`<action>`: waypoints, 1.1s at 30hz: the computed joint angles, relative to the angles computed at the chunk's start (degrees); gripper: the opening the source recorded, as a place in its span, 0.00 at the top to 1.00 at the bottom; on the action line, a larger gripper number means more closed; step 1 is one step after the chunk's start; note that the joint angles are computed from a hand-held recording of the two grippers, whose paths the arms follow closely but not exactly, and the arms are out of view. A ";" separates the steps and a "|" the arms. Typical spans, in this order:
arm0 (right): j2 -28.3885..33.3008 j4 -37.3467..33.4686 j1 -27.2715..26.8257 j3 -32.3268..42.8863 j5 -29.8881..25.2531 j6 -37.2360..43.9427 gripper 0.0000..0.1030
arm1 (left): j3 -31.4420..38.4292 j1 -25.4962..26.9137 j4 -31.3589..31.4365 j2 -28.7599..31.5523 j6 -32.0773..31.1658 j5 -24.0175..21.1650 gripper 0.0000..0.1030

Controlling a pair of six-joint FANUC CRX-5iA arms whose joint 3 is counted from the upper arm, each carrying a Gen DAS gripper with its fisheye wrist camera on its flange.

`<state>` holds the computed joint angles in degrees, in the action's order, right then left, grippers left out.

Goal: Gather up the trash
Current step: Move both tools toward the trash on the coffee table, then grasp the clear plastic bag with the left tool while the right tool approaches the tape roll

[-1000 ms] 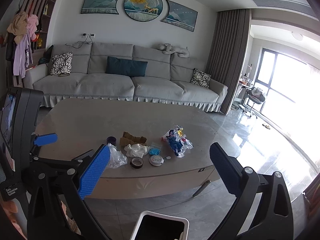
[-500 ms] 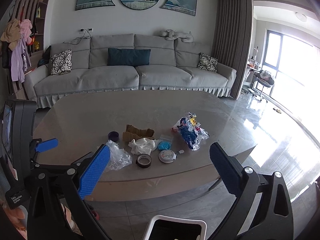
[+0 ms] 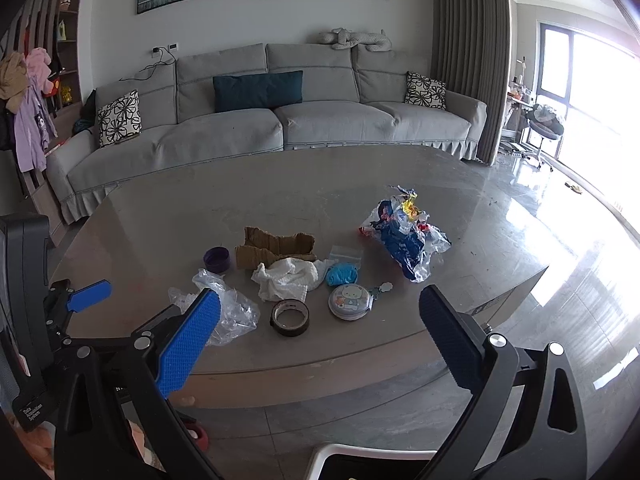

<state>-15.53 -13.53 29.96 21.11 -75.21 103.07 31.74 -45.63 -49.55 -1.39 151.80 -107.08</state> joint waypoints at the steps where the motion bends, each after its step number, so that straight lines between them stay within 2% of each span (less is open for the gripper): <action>1: 0.63 -0.29 -0.25 -0.01 -0.16 0.19 0.04 | -0.59 0.59 0.23 -0.04 -0.12 0.55 0.03; 14: 6.22 -1.19 -0.74 0.07 0.94 1.92 0.04 | -4.87 7.89 3.73 0.18 -1.94 5.74 0.03; 29: 9.82 -1.43 -0.90 -0.01 1.77 2.24 0.04 | -8.41 13.28 8.13 1.38 -3.43 9.69 0.03; 33: 10.18 -1.35 -0.50 -0.18 1.81 2.49 0.04 | -9.97 15.45 11.01 1.38 -3.99 11.35 0.03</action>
